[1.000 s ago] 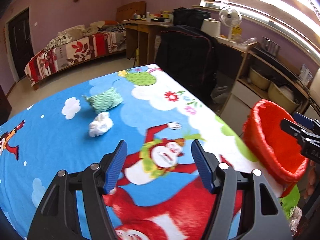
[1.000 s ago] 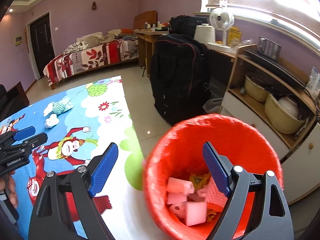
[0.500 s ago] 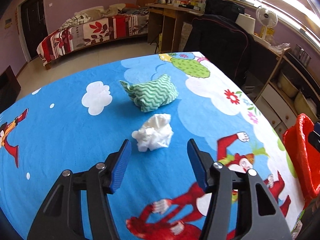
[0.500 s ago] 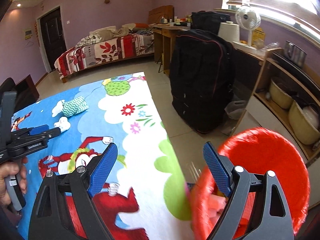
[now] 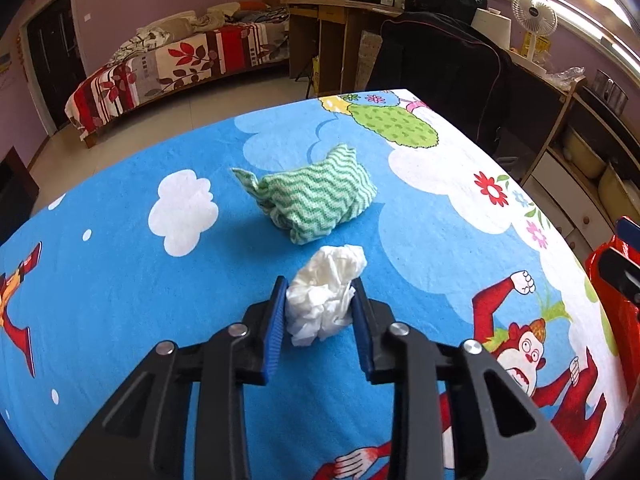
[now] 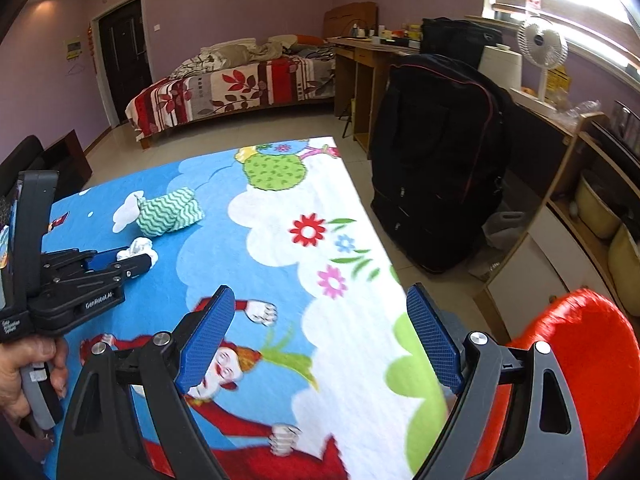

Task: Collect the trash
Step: 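Grasp the white crumpled tissue with the left tool while the right tool grasps the green zigzag cloth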

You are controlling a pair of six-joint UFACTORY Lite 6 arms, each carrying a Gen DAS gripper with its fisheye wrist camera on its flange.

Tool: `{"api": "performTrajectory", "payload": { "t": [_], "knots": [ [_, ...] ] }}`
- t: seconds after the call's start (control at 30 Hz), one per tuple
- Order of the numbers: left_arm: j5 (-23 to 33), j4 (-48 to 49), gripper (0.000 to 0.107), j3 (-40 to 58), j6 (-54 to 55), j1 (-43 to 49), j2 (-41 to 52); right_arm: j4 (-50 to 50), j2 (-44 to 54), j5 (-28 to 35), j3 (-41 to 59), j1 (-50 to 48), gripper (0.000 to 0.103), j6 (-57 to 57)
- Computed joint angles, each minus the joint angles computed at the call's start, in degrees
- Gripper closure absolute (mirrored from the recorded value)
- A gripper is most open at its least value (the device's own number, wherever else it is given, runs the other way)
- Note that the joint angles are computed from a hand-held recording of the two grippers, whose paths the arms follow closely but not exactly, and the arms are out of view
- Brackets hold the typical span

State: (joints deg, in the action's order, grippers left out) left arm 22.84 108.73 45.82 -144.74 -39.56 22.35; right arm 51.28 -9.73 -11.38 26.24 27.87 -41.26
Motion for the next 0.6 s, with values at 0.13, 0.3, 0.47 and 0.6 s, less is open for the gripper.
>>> {"api": "performTrajectory", "payload": {
  "t": [0.13, 0.3, 0.47, 0.6],
  "knots": [
    [0.22, 4.46, 0.077, -4.26, -4.19, 2.07, -4.27, 2.12, 7.32, -2.28, 5.55, 4.1, 0.021, 0.4],
    [0.04, 8.64, 0.077, -9.03, -6.02, 6.82, -9.06, 5.47, 17.86, -4.0, 15.05, 9.17, 0.021, -0.27],
    [-0.87, 13.57, 0.077, -12.88, -9.1, 11.8, -13.02, 13.73, 29.0, -3.46, 27.48, 13.13, 0.021, -6.83],
    [-1.38, 16.13, 0.077, -14.68, -10.3, 14.06, -14.93, 23.94, 37.01, -2.25, 38.14, 15.2, 0.021, -19.05]
  ]
}}
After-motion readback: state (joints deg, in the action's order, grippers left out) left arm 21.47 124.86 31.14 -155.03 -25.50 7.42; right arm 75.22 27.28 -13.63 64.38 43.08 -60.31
